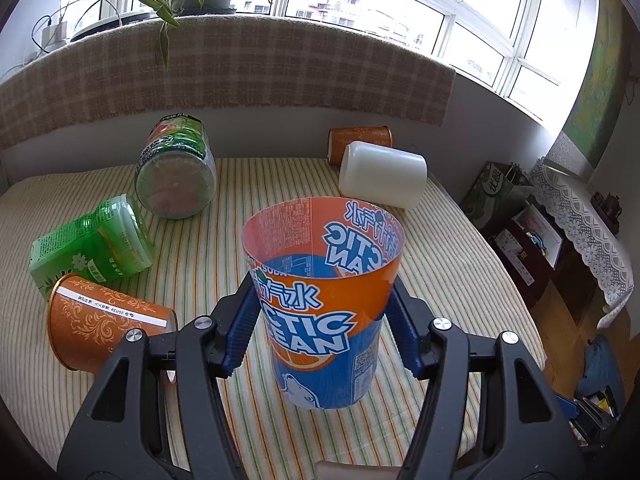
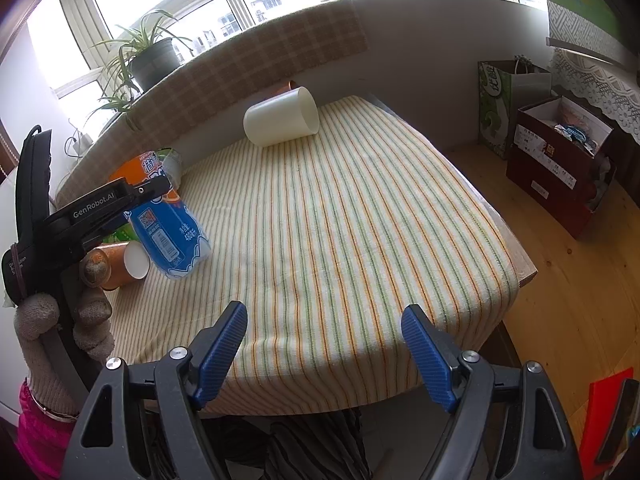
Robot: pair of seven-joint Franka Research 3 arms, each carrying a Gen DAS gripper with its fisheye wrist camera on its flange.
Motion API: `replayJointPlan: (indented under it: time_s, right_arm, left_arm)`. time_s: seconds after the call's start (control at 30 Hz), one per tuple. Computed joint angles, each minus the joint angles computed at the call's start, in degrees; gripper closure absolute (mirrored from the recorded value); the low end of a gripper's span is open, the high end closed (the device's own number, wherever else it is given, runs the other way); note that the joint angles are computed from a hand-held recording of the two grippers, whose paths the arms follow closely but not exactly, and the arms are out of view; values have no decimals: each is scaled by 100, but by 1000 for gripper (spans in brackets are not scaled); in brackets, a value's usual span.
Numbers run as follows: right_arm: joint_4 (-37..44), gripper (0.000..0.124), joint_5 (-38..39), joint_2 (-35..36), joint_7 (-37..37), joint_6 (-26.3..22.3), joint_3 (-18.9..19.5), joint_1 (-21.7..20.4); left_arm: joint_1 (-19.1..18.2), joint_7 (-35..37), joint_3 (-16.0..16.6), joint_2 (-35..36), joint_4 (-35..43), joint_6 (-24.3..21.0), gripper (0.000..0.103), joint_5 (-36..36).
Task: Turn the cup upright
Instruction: 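Rotate the blue bottle upright with the left tool and lower it onto the bed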
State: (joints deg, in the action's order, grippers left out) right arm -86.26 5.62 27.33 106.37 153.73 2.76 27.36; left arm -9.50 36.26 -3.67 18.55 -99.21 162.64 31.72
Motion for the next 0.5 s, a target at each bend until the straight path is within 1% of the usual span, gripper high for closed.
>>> replayJointPlan:
  time_s: [0.07, 0.27, 0.33, 0.43, 0.5]
  right_arm:
    - [30, 42, -2, 12, -12, -12, 5, 4]
    - [59, 42, -26, 16, 3, -32, -5, 39]
    - [62, 42, -35, 15, 17, -35, -9, 45]
    - [59, 42, -66, 10, 56, -35, -26, 66]
    - [69, 42, -80, 12, 56, -38, -25, 70]
  left_arm:
    - [-10, 43, -11, -25, -32, 1, 41, 31]
    - [73, 270, -139, -120, -196, 91, 41, -208]
    - [84, 344, -161, -151, -246, 108, 40, -267]
    - [220, 669, -332, -168, -318, 154, 38, -633]
    - [201, 722, -320, -187, -366, 163, 38, -711]
